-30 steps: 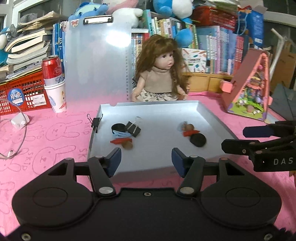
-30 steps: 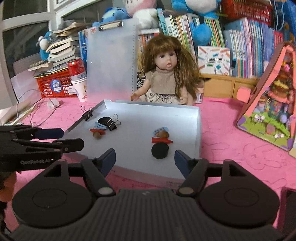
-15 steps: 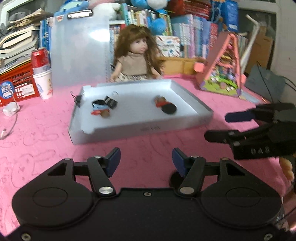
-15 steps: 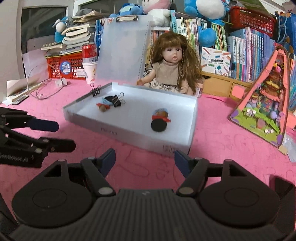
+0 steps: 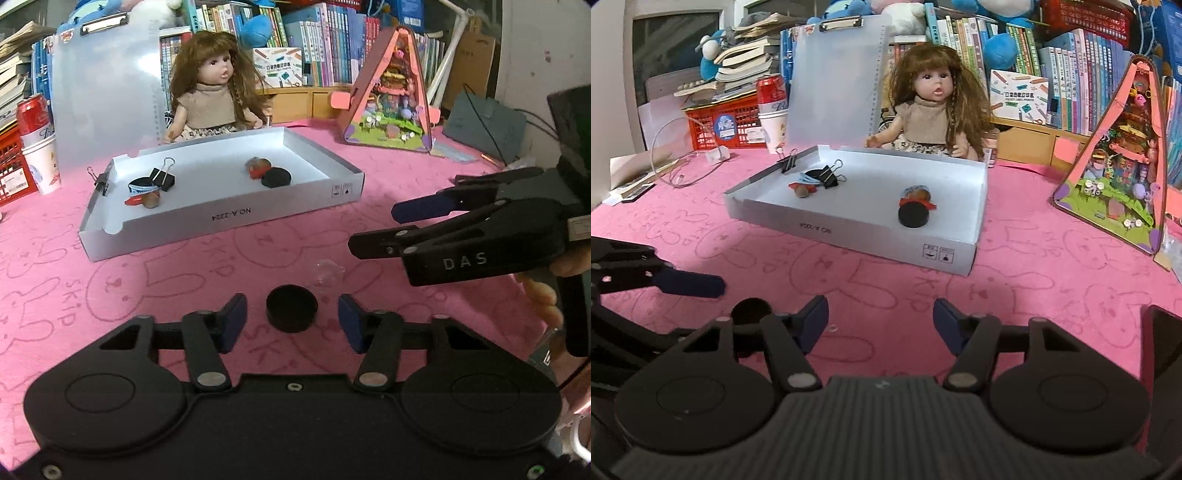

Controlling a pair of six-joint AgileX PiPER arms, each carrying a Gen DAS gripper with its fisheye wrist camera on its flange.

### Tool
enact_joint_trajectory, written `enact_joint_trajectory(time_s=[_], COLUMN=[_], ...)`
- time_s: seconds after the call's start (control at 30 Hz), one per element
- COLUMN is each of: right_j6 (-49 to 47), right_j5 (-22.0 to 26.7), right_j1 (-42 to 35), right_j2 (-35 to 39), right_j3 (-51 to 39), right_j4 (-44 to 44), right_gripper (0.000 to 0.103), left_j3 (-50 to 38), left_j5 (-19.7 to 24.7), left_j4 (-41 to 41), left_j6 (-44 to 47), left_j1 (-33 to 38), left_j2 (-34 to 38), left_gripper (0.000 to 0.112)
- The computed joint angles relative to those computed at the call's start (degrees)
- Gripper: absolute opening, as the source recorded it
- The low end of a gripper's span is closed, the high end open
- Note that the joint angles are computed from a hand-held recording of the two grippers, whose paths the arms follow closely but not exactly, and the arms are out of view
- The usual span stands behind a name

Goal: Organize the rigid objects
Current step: 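Lift both open tools away from the tray toward the remaining objects, then close the left tool on a black round lid while the right tool grasps a clear plastic cap, then carry the black lid in the left tool and clear cap in the right tool over the tray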

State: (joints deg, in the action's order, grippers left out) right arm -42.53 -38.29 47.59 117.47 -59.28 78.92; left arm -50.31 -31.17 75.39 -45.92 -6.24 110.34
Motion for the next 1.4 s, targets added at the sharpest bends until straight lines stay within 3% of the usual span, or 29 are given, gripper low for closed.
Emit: enact_joint_trajectory(time_s=[0.1,0.37,0.57,1.03,1.3,1.4], right_j6=[1.11,4.5,-0.75,-5.95,-5.08,-3.73], right_j5=[0.35,-0.39,-0.46,-2.48,-7.53,-8.49], right_j1=[0.27,2.04,3.12,4.67,6.86,7.25], right_j2=[0.03,1.16,3.97,8.51,10.91,11.3], right_j3=[0.25,0.44,-4.16,-11.06,-13.34,-13.4], right_j4=[-0.98,-3.78,0.01,7.01,9.3,8.95], right_gripper=[0.074,0.073,0.073,0.049,0.03,0.029], left_j3=[-0.51,-0.09,-0.9,-1.38,-1.21,-0.96], left_j5=[0.12,0.61,4.28,6.27,6.85,6.77], left_j4=[-0.45,-4.44,-11.55,-16.67,-18.37,-19.39], left_j6=[-0.52,2.81,6.12,9.22,9.35,9.97], left_j1=[-0.28,0.73,0.37,0.22,-0.01,-0.05], left_j2=[0.85,0.4,0.51,1.18,1.38,1.28], left_gripper=[0.03,0.03,0.03,0.03,0.03,0.03])
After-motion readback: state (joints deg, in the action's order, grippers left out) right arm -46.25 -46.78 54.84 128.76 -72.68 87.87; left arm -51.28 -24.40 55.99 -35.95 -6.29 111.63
